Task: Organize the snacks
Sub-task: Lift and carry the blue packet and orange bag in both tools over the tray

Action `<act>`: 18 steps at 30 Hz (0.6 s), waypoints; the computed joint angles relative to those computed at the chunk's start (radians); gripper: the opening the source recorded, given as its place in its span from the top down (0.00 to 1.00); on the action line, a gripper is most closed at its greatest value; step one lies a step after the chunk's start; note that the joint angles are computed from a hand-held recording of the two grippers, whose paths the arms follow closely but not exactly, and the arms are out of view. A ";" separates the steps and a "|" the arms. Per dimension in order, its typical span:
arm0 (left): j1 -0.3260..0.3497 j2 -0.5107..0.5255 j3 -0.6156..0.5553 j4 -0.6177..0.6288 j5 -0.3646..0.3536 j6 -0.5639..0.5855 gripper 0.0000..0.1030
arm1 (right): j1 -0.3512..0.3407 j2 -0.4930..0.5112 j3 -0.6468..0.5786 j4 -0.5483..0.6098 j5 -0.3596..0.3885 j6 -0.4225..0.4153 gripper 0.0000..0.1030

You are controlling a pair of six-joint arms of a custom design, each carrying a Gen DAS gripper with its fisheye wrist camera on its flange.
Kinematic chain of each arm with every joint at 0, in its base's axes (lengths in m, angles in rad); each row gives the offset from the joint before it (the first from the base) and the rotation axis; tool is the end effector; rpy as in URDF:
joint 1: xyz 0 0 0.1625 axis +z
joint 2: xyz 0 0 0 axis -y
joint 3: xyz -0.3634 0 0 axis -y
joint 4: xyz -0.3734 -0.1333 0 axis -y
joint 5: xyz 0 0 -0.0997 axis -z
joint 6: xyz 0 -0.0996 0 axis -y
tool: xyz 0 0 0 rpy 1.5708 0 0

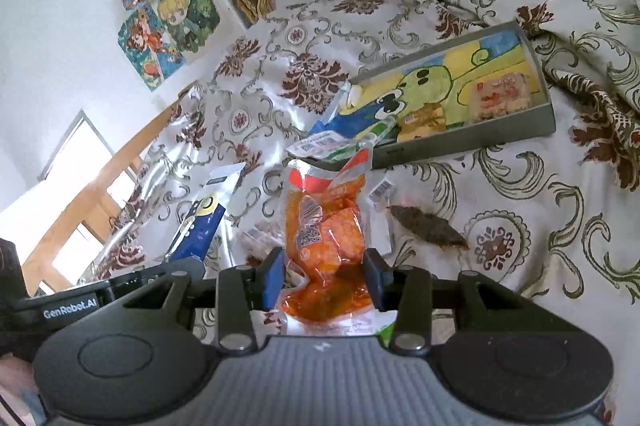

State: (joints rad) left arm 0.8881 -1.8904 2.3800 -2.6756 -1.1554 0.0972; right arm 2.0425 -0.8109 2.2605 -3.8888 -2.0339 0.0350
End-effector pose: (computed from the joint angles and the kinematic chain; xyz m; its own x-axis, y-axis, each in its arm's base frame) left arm -0.0858 -0.3805 0.3150 -0.8028 0.4562 -0.3840 0.5959 0.5921 -0.5424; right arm 0.2735 -0.3408 0.0738 -0.9616 -0.0826 0.2617 -0.2601 0.5787 -0.7729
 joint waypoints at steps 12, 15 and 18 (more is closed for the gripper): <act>-0.022 0.018 0.006 -0.041 0.024 0.008 0.74 | 0.003 -0.036 0.012 -0.038 0.040 -0.010 0.55; -0.038 0.032 -0.007 -0.025 0.047 0.021 0.74 | 0.010 -0.068 0.014 -0.019 0.039 -0.041 0.55; -0.043 0.055 -0.024 -0.029 0.049 0.015 0.74 | 0.020 -0.098 0.011 -0.005 0.022 -0.082 0.55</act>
